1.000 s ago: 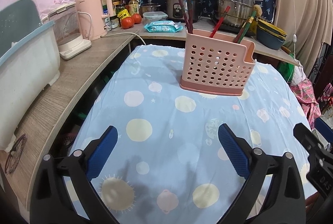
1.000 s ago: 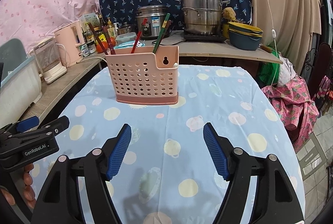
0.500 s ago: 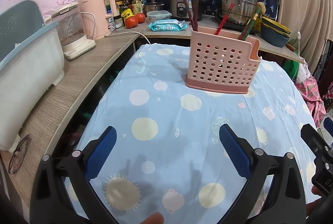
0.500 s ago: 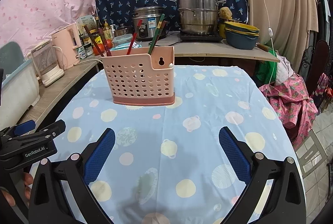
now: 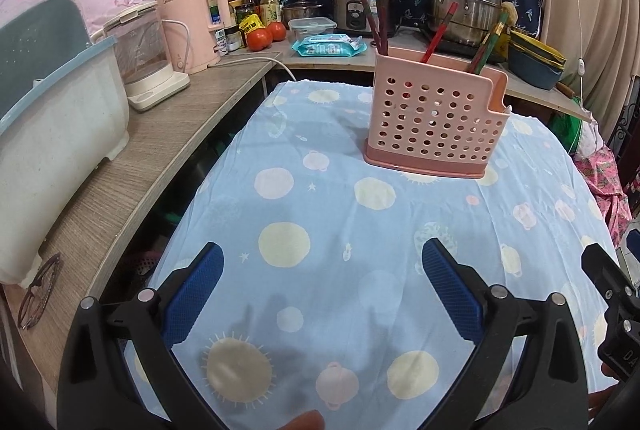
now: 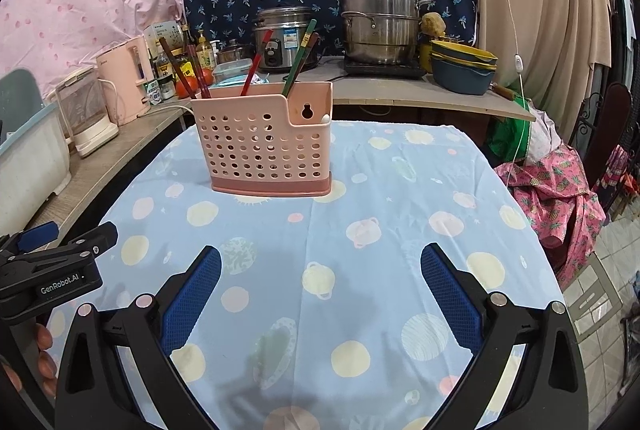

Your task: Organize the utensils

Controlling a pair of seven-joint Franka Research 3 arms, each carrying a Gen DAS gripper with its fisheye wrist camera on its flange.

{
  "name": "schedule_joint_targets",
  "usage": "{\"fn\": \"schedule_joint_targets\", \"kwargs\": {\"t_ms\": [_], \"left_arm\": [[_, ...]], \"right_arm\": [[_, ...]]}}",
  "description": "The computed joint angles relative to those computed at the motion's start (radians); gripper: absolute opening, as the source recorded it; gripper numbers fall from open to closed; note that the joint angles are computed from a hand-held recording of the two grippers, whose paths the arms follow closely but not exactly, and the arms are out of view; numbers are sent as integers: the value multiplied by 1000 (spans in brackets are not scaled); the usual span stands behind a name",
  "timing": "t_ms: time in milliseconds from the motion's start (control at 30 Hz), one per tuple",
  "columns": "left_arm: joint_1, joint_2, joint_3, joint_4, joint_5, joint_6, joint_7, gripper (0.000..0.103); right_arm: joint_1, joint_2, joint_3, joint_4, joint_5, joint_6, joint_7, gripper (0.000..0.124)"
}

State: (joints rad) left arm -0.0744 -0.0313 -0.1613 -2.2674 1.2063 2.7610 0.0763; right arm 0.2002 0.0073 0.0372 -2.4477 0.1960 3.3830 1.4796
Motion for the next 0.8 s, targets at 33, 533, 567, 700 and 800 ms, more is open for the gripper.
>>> {"fn": "schedule_joint_targets", "kwargs": {"t_ms": [33, 533, 567, 700, 800], "left_arm": [[0, 1, 0, 1, -3, -2, 2, 95], [-1, 4, 1, -1, 1, -3, -2, 95], [-2, 4, 1, -1, 3, -4, -5, 95], [-4, -2, -2, -4, 18, -21, -23, 95], [-6, -4, -4, -4, 19, -37, -27, 95]], "right_arm": [[0, 0, 0, 0, 0, -2, 1, 96], [14, 10, 0, 15, 89, -30, -78, 96], [12, 10, 1, 15, 85, -32, -74, 96], [3, 9, 7, 14, 66, -34, -56, 96], [15, 10, 2, 16, 101, -34, -85, 96]]}}
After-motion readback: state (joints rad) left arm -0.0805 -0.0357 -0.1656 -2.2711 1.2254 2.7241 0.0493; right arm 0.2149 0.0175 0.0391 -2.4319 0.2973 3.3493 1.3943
